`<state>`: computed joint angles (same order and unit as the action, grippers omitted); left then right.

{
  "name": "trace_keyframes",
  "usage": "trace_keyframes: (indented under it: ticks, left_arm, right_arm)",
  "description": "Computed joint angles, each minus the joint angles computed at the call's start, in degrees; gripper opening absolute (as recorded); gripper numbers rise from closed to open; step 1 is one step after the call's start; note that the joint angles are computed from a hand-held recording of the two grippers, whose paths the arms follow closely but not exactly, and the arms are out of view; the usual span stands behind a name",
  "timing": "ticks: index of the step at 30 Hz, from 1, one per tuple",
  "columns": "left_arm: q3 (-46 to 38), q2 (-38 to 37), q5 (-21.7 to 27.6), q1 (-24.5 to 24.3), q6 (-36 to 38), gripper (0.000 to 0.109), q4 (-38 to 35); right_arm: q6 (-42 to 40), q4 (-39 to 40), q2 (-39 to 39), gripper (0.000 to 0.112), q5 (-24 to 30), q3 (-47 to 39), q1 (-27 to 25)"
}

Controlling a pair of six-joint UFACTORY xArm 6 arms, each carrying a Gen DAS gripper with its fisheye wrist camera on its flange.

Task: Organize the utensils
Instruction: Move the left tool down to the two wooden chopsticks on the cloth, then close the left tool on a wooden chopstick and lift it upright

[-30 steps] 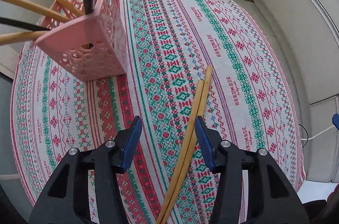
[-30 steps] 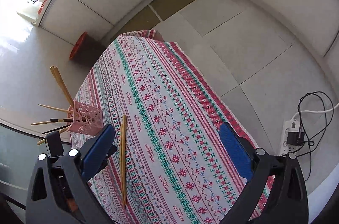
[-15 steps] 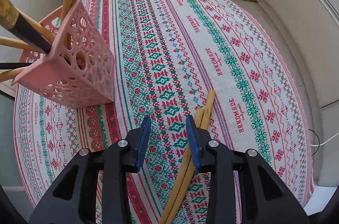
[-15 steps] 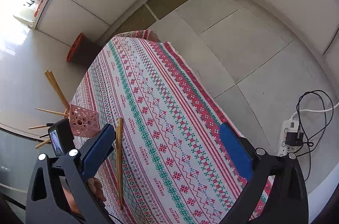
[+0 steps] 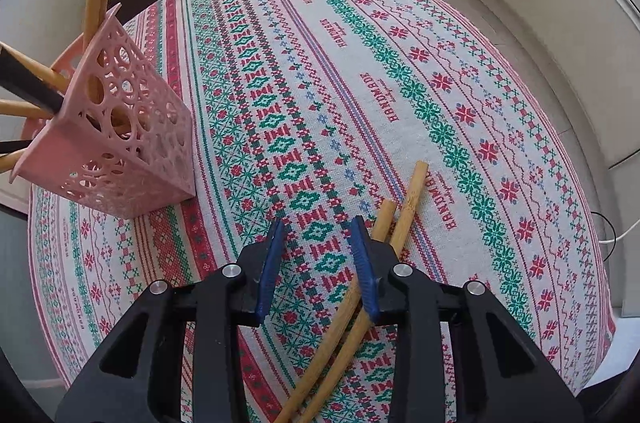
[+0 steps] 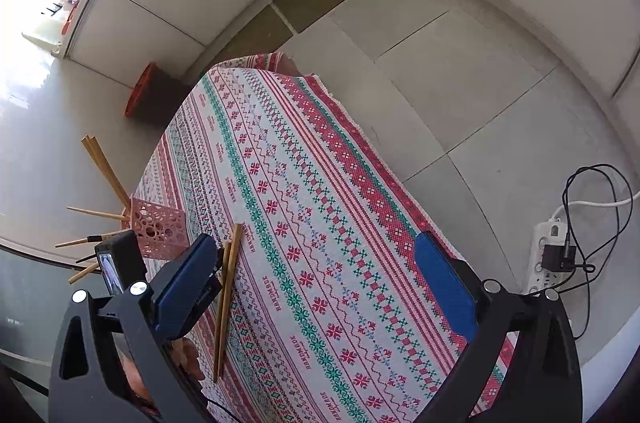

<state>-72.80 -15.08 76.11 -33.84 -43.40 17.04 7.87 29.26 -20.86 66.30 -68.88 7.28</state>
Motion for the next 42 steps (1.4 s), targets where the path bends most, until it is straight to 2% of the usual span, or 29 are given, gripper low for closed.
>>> trace_keyframes:
  ticks: [6,9,13,14,19,23,29,32,33,34,35,36,38,40,42]
  left_arm:
    - [-0.44,-1.48,-0.04,-0.35,-1.81,0.039,0.34]
    - [-1.45,-0.53,0.35,-1.39,-0.93,0.045,1.21]
    - [-1.19,0.26,0.85,-1.49,1.0,0.049,1.28]
    - [-1.59,1.07,1.96,-1.26,1.92,0.049,0.75]
    - [-0.47,0.42,1.02,-0.68,3.43,0.049,-0.12]
    - [2.61,-2.11,-3.22,0.86,4.7,0.045,-2.67]
    - [1.63,-4.1,-3.5,-2.6,1.12,0.059,3.81]
    - [-0.07,-1.9,-0.16,-3.78,0.07,0.061,6.54]
    - [-0.13,-1.01,0.95,-3.52,0.17,0.061,6.67]
    - [0.58,-0.52,0.58,-2.5,0.94,0.066,5.76]
    - [1.71,-0.9,-1.37,-1.34,1.98,0.067,4.86]
    - [2.02,-0.74,-0.92,-1.13,2.57,0.067,4.5]
    - [2.69,-1.75,-2.11,-0.17,3.19,0.06,2.1]
    - [3.26,-2.87,-3.58,0.65,4.68,0.032,-1.74]
    - [3.1,-3.35,-3.3,-0.15,5.52,0.013,-1.75]
  right_arm:
    - [0.25,-0.17,0.03,0.096,0.0,0.08,0.2]
    - [0.27,-0.56,0.17,0.096,0.23,-0.08,0.49]
    - [0.39,-0.62,0.28,0.096,0.43,-0.1,0.41]
    - [0.46,-0.57,0.36,0.096,0.54,-0.11,0.33]
    - [0.57,-0.58,0.61,0.096,1.01,-0.21,0.25]
    - [1.26,-1.93,0.86,0.096,0.91,-0.37,1.44]
    - [1.73,-3.33,0.68,0.096,0.56,-0.31,3.49]
    - [1.83,-4.09,0.62,0.096,0.66,-0.18,3.81]
    - [1.87,-4.22,0.72,0.096,0.64,-0.22,3.86]
    - [1.91,-4.39,0.79,0.096,0.65,-0.24,3.87]
    - [2.03,-4.57,0.85,0.096,0.62,-0.24,3.89]
    - [2.12,-4.62,0.92,0.096,0.63,-0.23,3.89]
    - [2.31,-4.42,1.22,0.096,0.76,-0.32,4.08]
    - [2.46,-4.33,1.6,0.096,0.98,-0.57,4.7]
    - [2.7,-4.99,1.83,0.096,1.01,-0.78,5.75]
